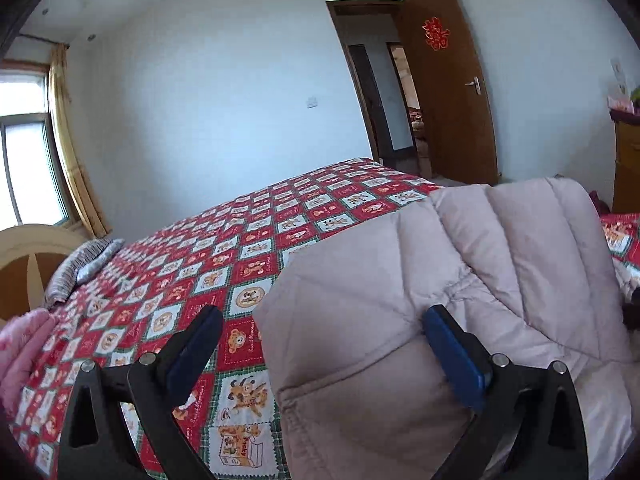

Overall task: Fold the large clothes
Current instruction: 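Lower the bundle end with the left tool while the right tool grasps the bundle, then hold the folded jacket bundle with both tools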

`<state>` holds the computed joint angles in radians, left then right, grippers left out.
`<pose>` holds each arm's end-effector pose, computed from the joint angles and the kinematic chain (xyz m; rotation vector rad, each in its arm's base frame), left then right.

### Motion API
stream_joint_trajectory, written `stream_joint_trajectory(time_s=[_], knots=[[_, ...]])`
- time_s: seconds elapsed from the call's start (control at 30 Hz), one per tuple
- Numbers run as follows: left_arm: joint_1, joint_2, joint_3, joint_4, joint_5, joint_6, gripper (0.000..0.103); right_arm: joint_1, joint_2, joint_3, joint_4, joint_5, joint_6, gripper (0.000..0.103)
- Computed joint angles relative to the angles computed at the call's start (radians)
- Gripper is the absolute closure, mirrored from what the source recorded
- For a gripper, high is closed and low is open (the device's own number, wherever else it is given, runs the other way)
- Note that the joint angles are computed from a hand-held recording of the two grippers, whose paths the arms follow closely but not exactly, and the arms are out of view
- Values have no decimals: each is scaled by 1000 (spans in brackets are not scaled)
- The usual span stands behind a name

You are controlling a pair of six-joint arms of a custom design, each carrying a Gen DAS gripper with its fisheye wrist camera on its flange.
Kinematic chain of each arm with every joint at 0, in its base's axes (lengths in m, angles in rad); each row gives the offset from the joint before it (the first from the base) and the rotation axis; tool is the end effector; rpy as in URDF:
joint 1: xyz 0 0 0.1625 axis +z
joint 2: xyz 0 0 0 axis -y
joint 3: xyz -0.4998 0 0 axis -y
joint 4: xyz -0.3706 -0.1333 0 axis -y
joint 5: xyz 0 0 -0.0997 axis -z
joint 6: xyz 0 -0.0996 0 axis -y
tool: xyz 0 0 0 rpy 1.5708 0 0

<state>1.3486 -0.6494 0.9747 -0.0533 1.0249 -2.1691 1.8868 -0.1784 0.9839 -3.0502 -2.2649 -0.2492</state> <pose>0.0032 -0.8254 0.2274 0.7458 1.8251 -1.1646 0.3378 -0.8094 -0.0137 0.3684 -2.3335 0.8489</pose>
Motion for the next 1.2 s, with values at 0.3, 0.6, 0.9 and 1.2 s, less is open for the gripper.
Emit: stream_joint_trajectory(time_s=[0.3,0.6,0.9,1.2], knots=[[-9,57,-112,95,-50,-3,2,7,183,-362,51,-3,-233,47],[20,227,-475,483,-25,-177,1,-85,88,-173,80,200,6,32],[31,245,-480,474,-24,-188,1,-81,134,-223,64,158,-31,30],[33,254,-487,466,-29,-174,1,-88,152,-237,42,157,-31,28]])
